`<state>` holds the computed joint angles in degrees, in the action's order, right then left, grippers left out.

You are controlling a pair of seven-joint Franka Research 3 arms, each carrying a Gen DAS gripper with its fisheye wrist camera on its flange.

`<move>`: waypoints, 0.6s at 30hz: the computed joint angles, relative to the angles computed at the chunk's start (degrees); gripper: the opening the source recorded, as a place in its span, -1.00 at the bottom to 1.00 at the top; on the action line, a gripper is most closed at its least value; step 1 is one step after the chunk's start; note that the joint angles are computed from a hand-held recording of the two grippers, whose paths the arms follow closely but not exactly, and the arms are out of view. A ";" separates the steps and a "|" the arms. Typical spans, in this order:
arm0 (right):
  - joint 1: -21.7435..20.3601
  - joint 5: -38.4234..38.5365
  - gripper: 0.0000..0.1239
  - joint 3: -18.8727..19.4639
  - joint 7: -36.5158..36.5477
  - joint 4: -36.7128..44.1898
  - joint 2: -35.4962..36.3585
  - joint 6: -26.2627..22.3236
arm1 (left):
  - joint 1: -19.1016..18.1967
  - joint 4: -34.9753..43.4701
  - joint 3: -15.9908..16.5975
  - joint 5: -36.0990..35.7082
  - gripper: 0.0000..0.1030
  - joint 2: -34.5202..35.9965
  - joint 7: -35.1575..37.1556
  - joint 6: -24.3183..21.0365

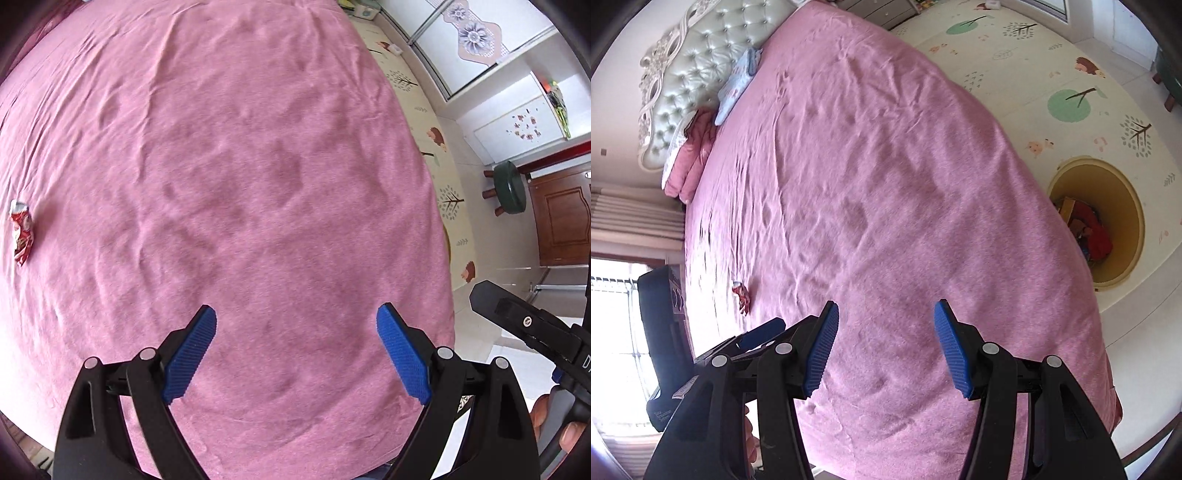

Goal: Collect trash
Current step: 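Move both tools back to the red snack wrapper on the bed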

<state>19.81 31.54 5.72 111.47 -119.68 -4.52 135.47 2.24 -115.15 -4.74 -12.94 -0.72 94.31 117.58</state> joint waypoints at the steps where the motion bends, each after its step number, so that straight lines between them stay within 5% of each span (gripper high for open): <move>1: 0.39 -0.15 -0.14 0.34 -0.46 1.53 1.27 -0.69 | 0.58 -0.97 0.57 0.06 0.72 -0.80 -0.09 0.17; 18: 8.18 -4.97 -0.14 4.77 -1.91 30.51 23.63 -8.93 | 11.22 -5.84 8.15 2.08 0.74 -4.61 0.53 3.49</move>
